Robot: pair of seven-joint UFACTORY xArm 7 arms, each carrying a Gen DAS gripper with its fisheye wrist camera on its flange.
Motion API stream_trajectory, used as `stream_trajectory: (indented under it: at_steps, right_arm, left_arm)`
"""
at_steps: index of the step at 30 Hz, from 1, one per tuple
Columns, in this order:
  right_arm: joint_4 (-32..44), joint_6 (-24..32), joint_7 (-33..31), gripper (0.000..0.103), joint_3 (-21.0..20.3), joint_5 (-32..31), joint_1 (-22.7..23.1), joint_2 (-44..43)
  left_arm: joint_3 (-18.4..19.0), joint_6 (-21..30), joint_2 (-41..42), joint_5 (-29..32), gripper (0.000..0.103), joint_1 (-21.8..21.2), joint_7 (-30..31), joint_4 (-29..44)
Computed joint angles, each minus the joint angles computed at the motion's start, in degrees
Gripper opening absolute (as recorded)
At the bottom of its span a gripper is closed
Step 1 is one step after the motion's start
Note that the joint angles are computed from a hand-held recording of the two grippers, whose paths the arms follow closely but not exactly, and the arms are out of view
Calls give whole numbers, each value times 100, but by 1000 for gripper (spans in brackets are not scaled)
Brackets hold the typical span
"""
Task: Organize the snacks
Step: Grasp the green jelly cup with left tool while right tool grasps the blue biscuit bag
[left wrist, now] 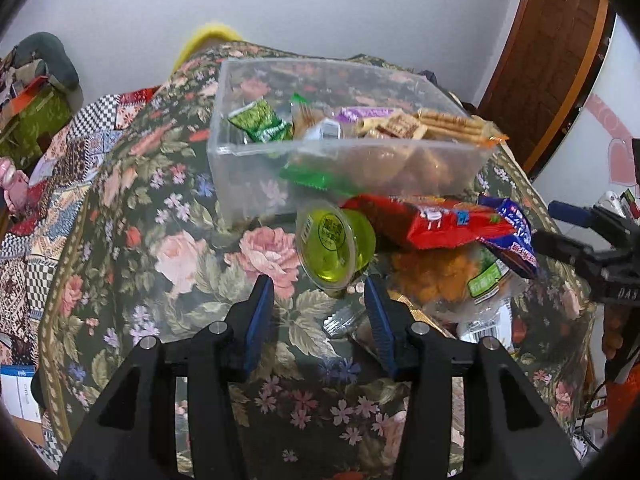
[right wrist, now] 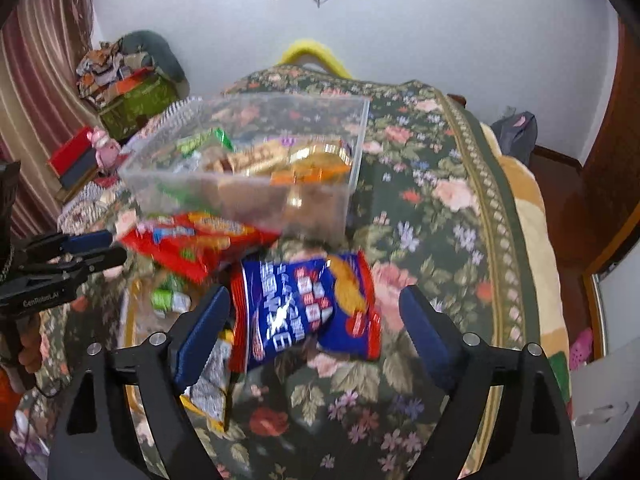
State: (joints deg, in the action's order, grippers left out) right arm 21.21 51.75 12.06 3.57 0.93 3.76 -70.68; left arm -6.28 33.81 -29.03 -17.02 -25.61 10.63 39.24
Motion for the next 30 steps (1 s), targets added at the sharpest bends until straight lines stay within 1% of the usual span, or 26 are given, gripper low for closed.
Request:
stream_trajectory:
  at_steps: [2,3,6,10,17,22,23,25,26,27,28,30]
  right_arm:
    - [-70,29,42,89,29,26,25,-1]
    - [-101,34,62,90,30,38,34,-3]
    - [-150,-12,85,91,-9,51,35,100]
    - [-181,-156,98,95,-70,74,9,247]
    - [-171,-517,49,95,-85,61,1,605]
    - [-198,-692,47,94,-96,67,-3,723]
    - [-202,-717,59,92,-94,72,-8,735]
    - [-195,-747,63,88,-90,56,-23,758]
    - [-211,-735,74,81,-80,44,-37,716]
    - [-211,-701,85,77,-61,23,-54,675]
    - [-211,-705,66,75,-94,20,-55,667]
    - [-249,-657,38,68,-157,36,-57,533]
  left_arm:
    - [-5,-51,71,-41,52,-23,-20,15]
    - [-14,-90,118,-59,55,-36,-30,29]
    - [-50,-196,281,-58,60,-50,-51,100]
    - [-109,-295,570,-29,61,-48,-122,277]
    - [-234,-452,1161,141,61,45,-316,596]
    - [-222,-705,1328,27,60,21,-304,560]
    - [-213,-766,1325,-5,55,-7,-244,535]
    - [-278,-861,1277,102,55,12,-299,460]
    - [-298,-888,1216,146,55,12,-333,407]
    - [-301,-921,1179,170,55,4,-351,362]
    - [-297,-923,1137,183,55,-5,-378,324]
    - [-224,-876,1037,93,55,-66,-358,260]
